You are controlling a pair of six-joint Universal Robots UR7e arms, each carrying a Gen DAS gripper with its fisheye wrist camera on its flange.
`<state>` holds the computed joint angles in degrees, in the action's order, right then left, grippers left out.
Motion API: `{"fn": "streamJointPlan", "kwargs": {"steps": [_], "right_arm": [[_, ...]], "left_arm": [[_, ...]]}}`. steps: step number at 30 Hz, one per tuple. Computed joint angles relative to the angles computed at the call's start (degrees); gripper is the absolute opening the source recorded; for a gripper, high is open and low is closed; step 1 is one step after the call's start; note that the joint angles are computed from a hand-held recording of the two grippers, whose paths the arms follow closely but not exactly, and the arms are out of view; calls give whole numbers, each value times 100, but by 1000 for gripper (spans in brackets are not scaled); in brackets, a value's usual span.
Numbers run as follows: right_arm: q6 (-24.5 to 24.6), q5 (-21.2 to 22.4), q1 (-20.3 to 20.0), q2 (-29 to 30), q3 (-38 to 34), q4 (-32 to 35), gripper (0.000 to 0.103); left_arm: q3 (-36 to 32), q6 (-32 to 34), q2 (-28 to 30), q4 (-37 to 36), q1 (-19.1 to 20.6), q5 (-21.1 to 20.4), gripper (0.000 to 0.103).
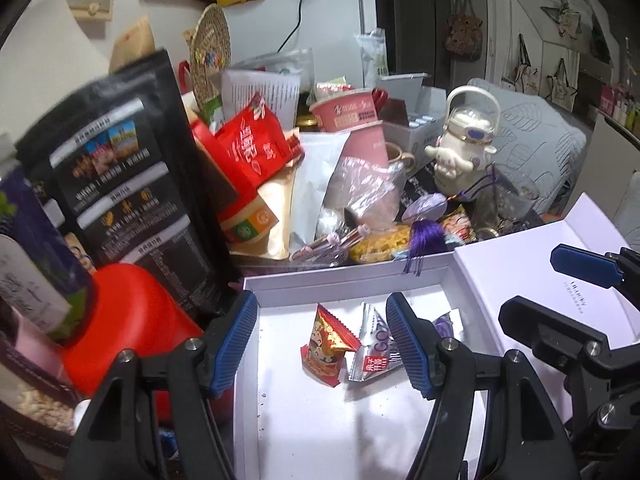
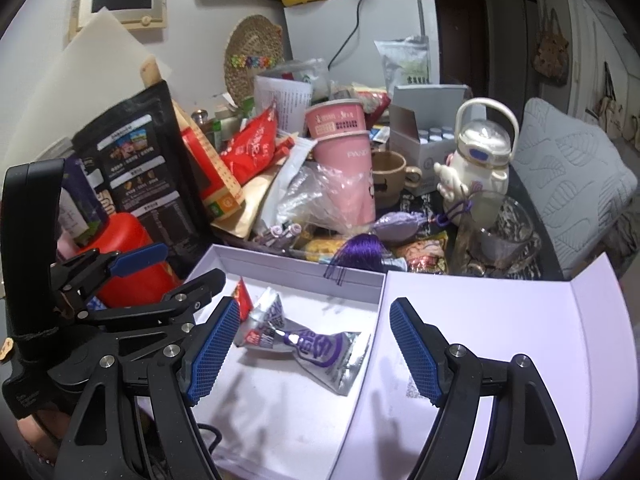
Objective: Organize soft objects
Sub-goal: 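Open the left tool dropping the red bag while the right tool drops the packet into the box, then withdraw both tools from the box back toward the table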
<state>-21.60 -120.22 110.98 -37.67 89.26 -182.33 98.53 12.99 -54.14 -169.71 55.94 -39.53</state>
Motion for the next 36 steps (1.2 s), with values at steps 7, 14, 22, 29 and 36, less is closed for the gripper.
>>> {"fn": "streamJointPlan", "kwargs": {"steps": [7, 14, 22, 29, 36], "right_arm": [[-74, -112, 239, -300, 363, -332, 78], [-160, -242, 567, -674, 803, -757, 78], [-257, -515, 971, -1046, 1319, -1290, 78], [-388, -784, 1344, -1294, 1828, -1857, 80], [-413, -942, 1640, -1496, 2388, -2472, 88]], "left_arm": [[340, 28, -350, -230, -329, 100, 67], [730, -2, -754, -333, -724, 234, 67], [1253, -95, -1284, -465, -1191, 425, 67], [1813, -235, -1812, -474, -1608, 565, 77], [2407, -530, -2410, -323, -1976, 668, 80]]}}
